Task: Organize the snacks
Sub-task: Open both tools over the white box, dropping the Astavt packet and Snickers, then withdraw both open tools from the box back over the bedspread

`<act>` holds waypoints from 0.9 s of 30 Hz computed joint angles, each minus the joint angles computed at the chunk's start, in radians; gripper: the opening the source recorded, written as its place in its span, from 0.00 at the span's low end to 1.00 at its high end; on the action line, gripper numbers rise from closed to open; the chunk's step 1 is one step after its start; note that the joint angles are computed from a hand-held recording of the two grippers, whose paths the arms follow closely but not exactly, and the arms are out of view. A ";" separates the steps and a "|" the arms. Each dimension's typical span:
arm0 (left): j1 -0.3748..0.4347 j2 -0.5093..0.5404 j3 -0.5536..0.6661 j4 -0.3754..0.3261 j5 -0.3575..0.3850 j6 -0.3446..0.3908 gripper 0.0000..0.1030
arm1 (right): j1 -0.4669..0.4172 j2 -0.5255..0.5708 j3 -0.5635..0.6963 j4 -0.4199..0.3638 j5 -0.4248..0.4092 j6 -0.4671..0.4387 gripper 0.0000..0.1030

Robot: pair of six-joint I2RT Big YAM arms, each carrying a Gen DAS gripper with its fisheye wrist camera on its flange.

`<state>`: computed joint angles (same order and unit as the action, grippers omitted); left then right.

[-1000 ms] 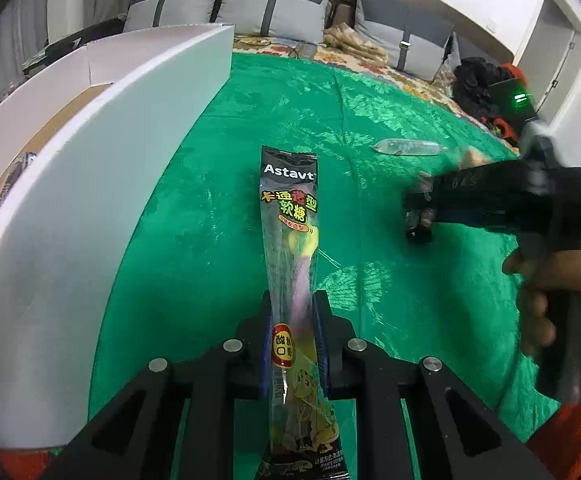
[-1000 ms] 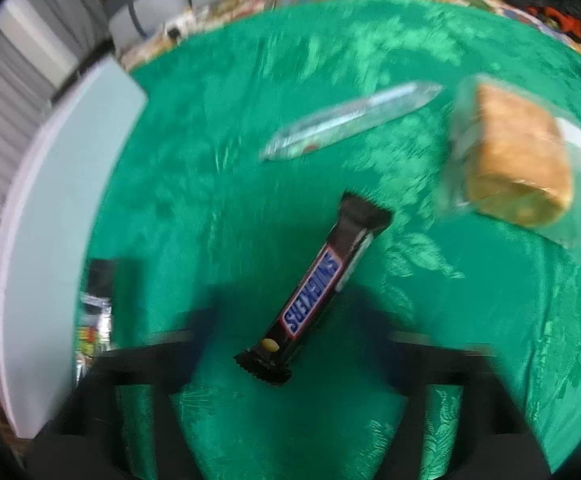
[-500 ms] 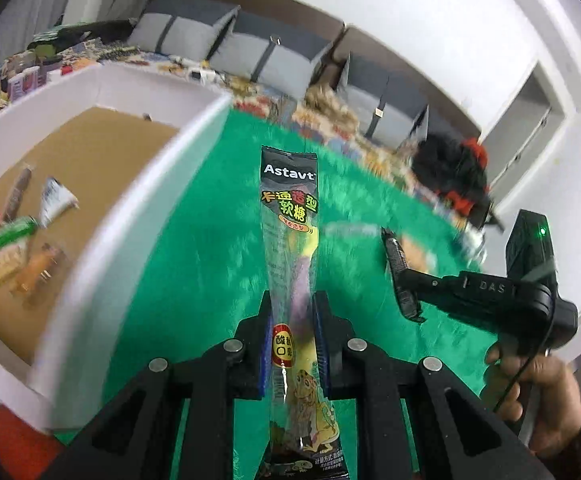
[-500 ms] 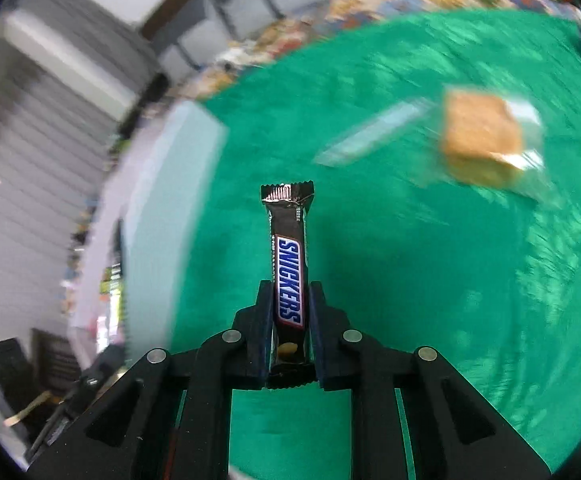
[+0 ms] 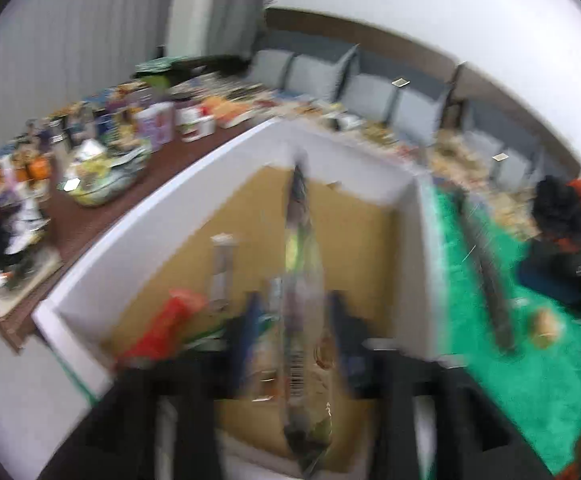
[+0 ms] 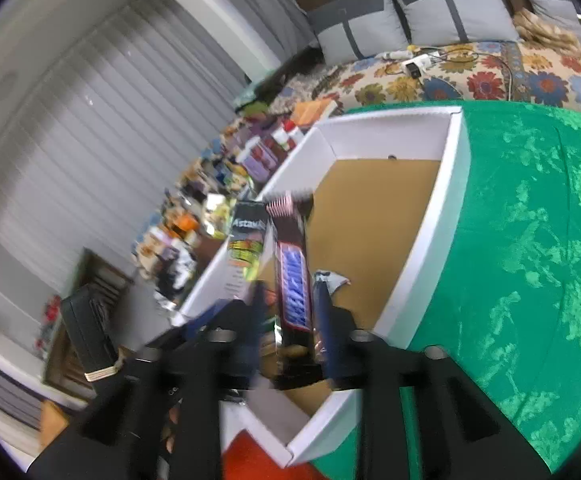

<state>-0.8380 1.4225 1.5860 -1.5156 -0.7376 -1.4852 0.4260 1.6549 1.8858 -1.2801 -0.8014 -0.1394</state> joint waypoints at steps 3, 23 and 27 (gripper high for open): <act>-0.013 -0.003 -0.045 -0.038 0.002 -0.062 0.85 | -0.012 -0.042 -0.089 0.072 0.027 0.006 0.64; -0.146 0.512 0.633 0.109 0.079 0.339 1.00 | -0.646 -0.044 -0.445 0.461 0.434 -0.525 0.64; -0.129 0.720 0.875 0.074 0.181 0.407 1.00 | -0.703 0.005 -0.383 0.472 0.429 -0.443 0.64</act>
